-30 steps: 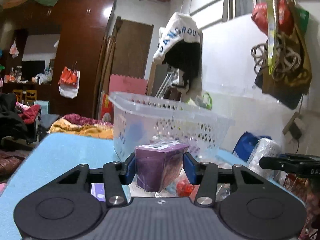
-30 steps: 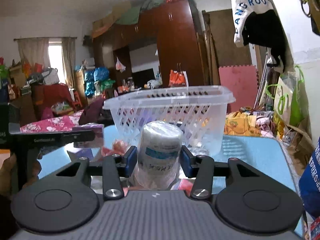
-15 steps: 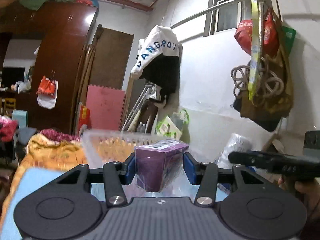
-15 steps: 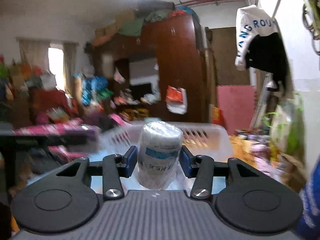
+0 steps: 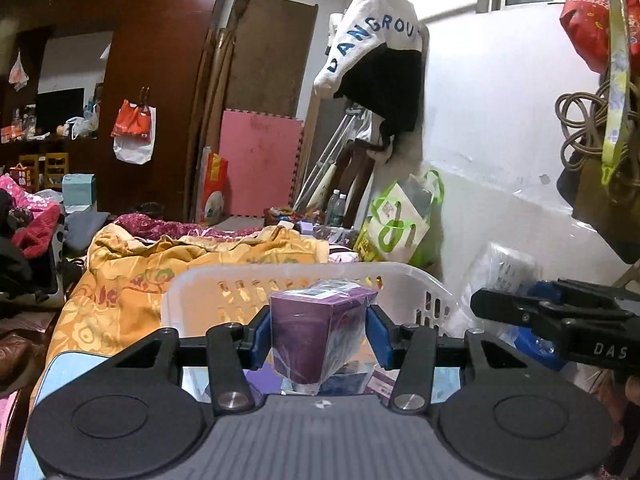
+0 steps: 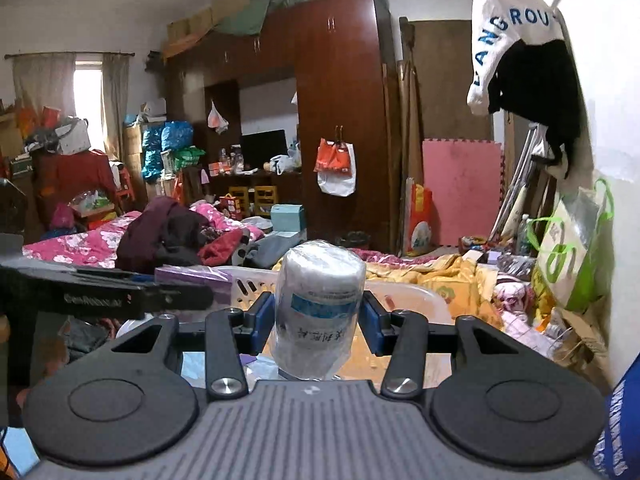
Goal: Organize objects
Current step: 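Carry both items into the white basket and open both tools, then grasp the white box with purple label left while right grasps the pink tissue pack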
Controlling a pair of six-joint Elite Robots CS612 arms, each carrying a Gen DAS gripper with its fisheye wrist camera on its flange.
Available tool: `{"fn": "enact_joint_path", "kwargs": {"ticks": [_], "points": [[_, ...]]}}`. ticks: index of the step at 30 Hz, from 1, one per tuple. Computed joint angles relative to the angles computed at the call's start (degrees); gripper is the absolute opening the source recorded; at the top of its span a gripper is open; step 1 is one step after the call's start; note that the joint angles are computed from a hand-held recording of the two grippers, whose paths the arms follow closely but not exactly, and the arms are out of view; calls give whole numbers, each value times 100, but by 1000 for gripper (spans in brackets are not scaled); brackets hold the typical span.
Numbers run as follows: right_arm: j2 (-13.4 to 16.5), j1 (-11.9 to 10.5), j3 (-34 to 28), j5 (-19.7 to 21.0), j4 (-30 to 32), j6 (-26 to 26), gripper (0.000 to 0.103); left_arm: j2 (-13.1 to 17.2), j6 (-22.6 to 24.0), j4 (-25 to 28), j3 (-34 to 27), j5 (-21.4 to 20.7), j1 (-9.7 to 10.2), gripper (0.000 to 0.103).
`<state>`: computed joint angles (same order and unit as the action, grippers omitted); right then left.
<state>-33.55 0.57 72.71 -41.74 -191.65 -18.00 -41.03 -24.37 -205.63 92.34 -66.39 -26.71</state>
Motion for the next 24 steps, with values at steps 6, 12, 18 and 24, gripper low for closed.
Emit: {"fn": "enact_joint_path", "kwargs": {"ticks": [6,12,18,24], "points": [[-99,28,205,-376,-345,43,95,-11,-152,698,-134,514,-28,80],[-288,-210,878,-214,-1113,35,103,-172,169,-414,580,541,-170,84],[-234,-673,1564,464,-1583,312,103,-198,118,-1292,1463,937,-457,85],[-175,-862,1962,958,-1048,189,88,-111,-275,-1529,1943,988,-572,85]]}}
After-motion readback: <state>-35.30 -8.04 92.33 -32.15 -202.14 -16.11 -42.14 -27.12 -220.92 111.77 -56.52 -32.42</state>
